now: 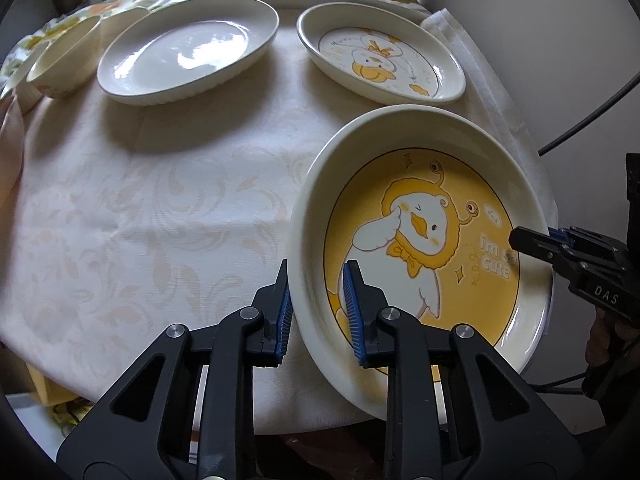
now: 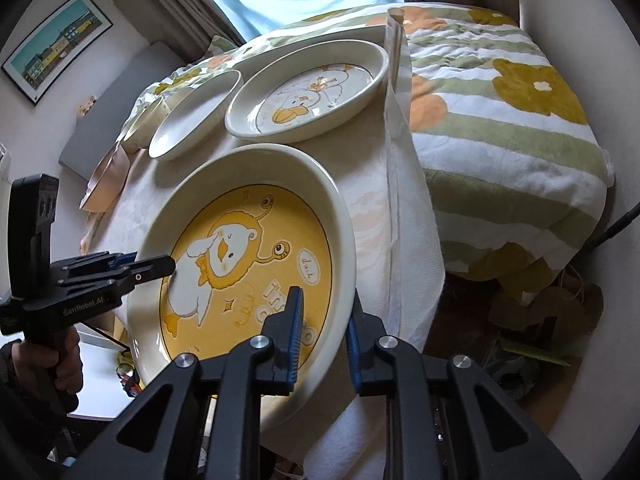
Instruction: Organize plates and bowls
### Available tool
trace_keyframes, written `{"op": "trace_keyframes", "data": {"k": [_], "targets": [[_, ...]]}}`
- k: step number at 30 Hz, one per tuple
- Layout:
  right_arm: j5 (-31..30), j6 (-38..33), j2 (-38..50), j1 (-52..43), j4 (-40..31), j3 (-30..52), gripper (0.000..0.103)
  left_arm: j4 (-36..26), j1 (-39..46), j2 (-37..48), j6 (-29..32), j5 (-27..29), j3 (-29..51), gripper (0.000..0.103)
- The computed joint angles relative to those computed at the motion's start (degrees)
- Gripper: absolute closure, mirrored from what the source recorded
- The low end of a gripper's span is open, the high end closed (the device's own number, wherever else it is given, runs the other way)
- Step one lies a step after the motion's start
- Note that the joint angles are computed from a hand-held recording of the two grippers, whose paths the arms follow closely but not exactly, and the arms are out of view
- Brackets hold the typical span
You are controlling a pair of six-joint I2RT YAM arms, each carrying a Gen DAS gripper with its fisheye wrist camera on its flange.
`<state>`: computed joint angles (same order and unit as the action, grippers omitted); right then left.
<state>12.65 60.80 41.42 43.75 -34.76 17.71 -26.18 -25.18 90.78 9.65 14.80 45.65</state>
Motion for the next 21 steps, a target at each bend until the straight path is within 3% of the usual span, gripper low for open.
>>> {"op": "trace_keyframes", "data": {"k": [10,15,21], "targets": [[2.1,-0.1,7.4,2.9,-1.1,9.0,0.085,-7.6,9.1,-4.4,5.7,3.2,3.0,0.082],[4.1,1.1,18.7,5.1,1.6,18.3,0.085,-15.8,20.1,-2.9,15.3,7.2,10.8,0.082],[5.0,2.9,35.1,6.9,5.9,31.2,0.085,-25.4,32.4,6.5,28.9,9.6,24.8,0.082]]}}
